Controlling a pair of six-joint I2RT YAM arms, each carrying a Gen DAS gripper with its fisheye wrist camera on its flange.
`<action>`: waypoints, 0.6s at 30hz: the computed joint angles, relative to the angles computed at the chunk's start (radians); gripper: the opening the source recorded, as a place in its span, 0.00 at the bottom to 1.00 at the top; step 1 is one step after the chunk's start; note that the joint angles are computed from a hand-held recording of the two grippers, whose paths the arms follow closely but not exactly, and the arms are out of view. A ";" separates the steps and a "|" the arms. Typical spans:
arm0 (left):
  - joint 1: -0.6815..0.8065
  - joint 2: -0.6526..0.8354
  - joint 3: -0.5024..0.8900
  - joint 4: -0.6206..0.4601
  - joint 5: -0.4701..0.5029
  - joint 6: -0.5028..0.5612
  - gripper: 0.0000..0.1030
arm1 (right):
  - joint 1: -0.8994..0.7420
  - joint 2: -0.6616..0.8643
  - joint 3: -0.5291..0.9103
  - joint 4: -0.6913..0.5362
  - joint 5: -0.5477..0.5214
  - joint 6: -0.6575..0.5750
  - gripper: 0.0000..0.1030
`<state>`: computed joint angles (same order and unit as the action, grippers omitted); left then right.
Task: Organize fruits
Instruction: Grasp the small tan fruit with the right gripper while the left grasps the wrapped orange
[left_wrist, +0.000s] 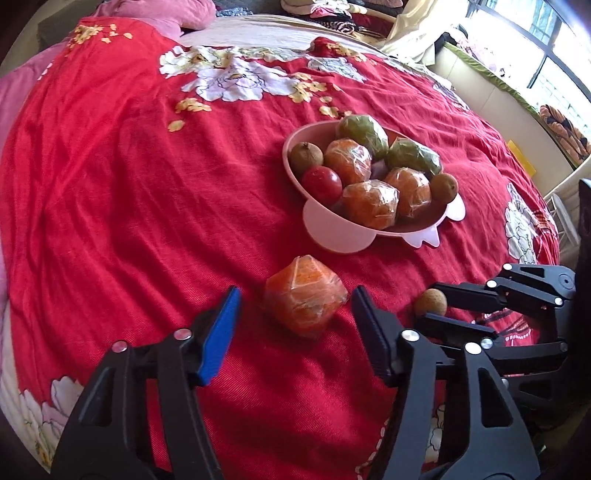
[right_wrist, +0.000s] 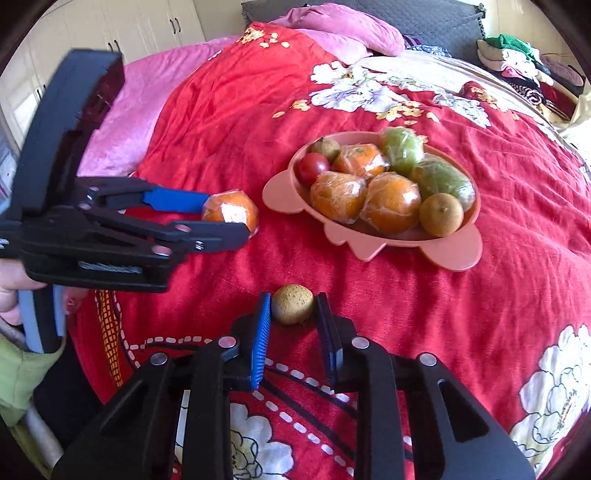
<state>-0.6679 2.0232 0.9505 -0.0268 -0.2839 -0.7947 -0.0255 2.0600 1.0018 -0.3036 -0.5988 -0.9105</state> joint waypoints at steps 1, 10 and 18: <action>-0.001 0.011 0.014 -0.004 0.001 0.008 0.47 | -0.005 -0.002 0.004 -0.006 -0.003 -0.001 0.23; 0.009 0.034 0.045 -0.025 -0.004 0.032 0.33 | -0.054 -0.014 0.069 -0.074 -0.045 0.002 0.23; -0.008 -0.028 0.038 -0.020 -0.006 0.044 0.33 | -0.088 -0.012 0.133 -0.111 -0.079 0.017 0.23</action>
